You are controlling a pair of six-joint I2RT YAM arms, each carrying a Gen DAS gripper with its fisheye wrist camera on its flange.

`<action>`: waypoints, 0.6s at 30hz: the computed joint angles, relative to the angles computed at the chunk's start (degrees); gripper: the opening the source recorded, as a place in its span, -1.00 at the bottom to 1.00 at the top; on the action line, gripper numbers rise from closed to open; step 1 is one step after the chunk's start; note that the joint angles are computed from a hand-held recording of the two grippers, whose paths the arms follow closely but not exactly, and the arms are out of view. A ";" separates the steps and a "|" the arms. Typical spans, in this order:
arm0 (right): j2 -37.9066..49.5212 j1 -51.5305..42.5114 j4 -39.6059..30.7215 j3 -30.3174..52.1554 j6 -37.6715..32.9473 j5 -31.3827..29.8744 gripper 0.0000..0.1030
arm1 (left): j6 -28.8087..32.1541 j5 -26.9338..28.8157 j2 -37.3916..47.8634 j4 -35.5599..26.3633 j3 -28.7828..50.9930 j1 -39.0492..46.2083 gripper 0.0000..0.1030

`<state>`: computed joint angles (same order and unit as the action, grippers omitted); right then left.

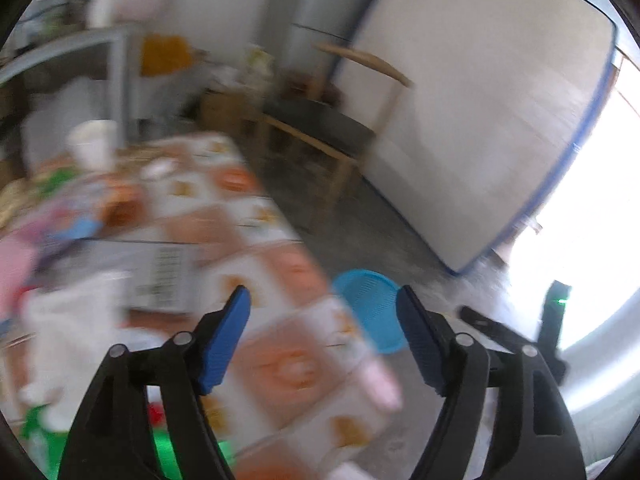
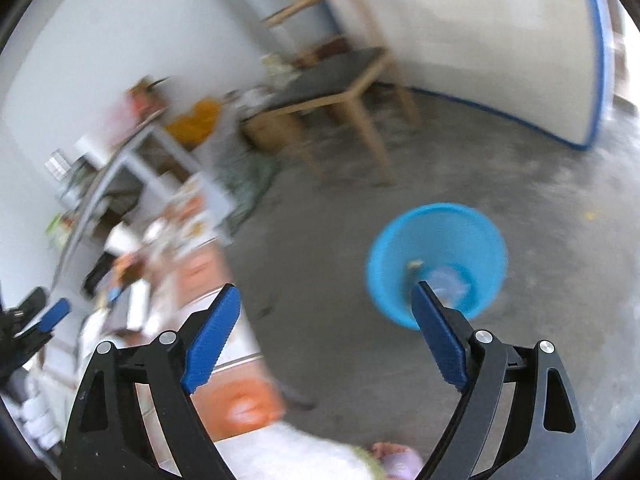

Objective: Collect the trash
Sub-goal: 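Grasp the white cloth with the left tool while the right tool grasps the pink sponge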

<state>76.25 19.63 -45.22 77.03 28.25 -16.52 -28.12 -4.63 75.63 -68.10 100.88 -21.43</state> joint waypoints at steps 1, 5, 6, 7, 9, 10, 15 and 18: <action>1.06 2.00 0.02 1.23 0.29 -0.74 0.62 | 0.69 0.11 -2.36 -0.91 -1.58 2.52 0.49; 5.91 8.59 -0.53 6.78 0.95 -1.79 0.62 | 6.79 1.72 -8.20 -5.08 -6.84 17.07 0.59; 7.52 10.08 -0.86 8.54 0.78 -2.12 0.62 | 8.31 1.67 -8.43 -5.34 -8.48 19.62 0.59; 8.71 11.67 -1.23 10.12 0.73 -2.07 0.62 | 10.29 2.30 -8.36 -5.34 -9.52 22.57 0.59; 11.05 15.29 -1.73 13.46 0.70 -1.34 0.62 | 13.14 3.43 -8.99 -4.06 -12.94 26.51 0.59; 11.99 16.70 -2.07 15.07 0.98 -1.27 0.62 | 13.97 3.45 -8.83 -3.70 -14.58 27.81 0.59; 15.37 22.07 -3.79 20.91 1.17 0.59 0.62 | 15.82 4.26 -9.88 0.47 -20.47 29.38 0.54; 17.69 24.44 -6.61 25.40 0.00 2.51 0.62 | 17.67 4.51 -11.52 1.73 -22.11 29.96 0.33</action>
<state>93.94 44.08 -51.83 102.43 28.25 -14.01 -10.45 -0.12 64.11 -66.37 78.77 8.52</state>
